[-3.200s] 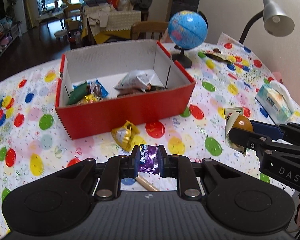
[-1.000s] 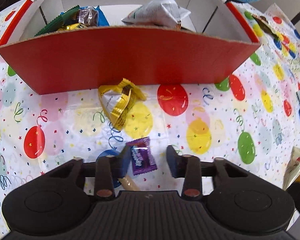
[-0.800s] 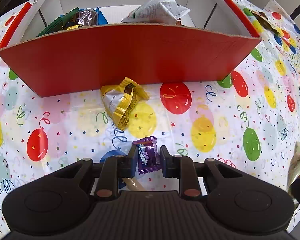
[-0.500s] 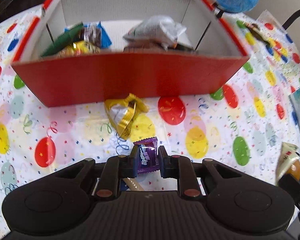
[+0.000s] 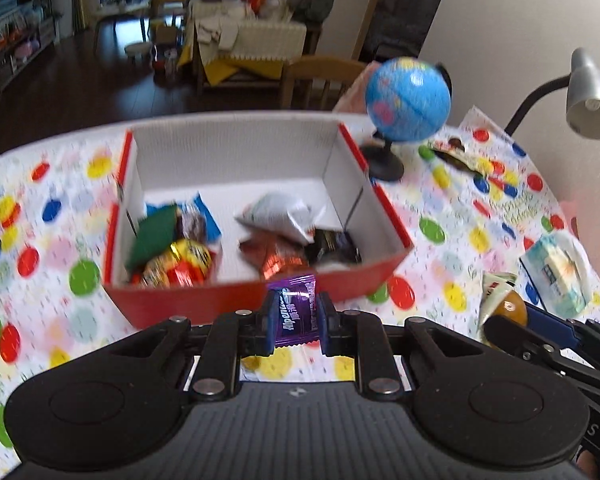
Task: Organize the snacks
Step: 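Carry the purple candy and egg candy over the red box with both grippers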
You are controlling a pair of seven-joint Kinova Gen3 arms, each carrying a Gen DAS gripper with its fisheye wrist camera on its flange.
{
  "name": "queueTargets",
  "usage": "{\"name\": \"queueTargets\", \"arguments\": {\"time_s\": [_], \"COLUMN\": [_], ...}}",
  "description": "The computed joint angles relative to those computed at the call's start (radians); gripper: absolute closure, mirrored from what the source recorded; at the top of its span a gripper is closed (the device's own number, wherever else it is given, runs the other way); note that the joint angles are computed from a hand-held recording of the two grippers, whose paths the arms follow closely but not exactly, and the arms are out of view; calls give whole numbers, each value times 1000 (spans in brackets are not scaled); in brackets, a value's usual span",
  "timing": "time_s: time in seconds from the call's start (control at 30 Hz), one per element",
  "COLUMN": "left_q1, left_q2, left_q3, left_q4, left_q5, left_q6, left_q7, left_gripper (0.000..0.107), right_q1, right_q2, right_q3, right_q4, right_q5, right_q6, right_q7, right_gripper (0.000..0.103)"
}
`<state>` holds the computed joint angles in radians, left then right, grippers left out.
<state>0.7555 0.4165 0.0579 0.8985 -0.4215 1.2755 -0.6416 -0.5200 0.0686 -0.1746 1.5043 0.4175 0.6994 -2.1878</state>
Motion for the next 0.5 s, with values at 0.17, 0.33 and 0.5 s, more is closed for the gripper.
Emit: {"name": "queueTargets", "arguments": {"time_s": [0.17, 0.33, 0.5], "left_q1": [-19, -56, -96], "left_q2": [-7, -2, 22], "left_q3": [-12, -18, -29], "left_q4": [-15, -28, -46], "left_q5": [-16, -18, -7], "left_q6": [5, 10, 16], "left_q7": [-21, -58, -97], "left_gripper": [88, 88, 88], "right_q1": [-11, -41, -76], "right_q2": [56, 134, 217], "right_q3": [4, 26, 61], "right_q4": [-85, -182, -285], "right_q5": [-21, -43, -57], "right_q6": [6, 19, 46], "right_q7": [75, 130, 171], "right_gripper": [67, 67, 67]}}
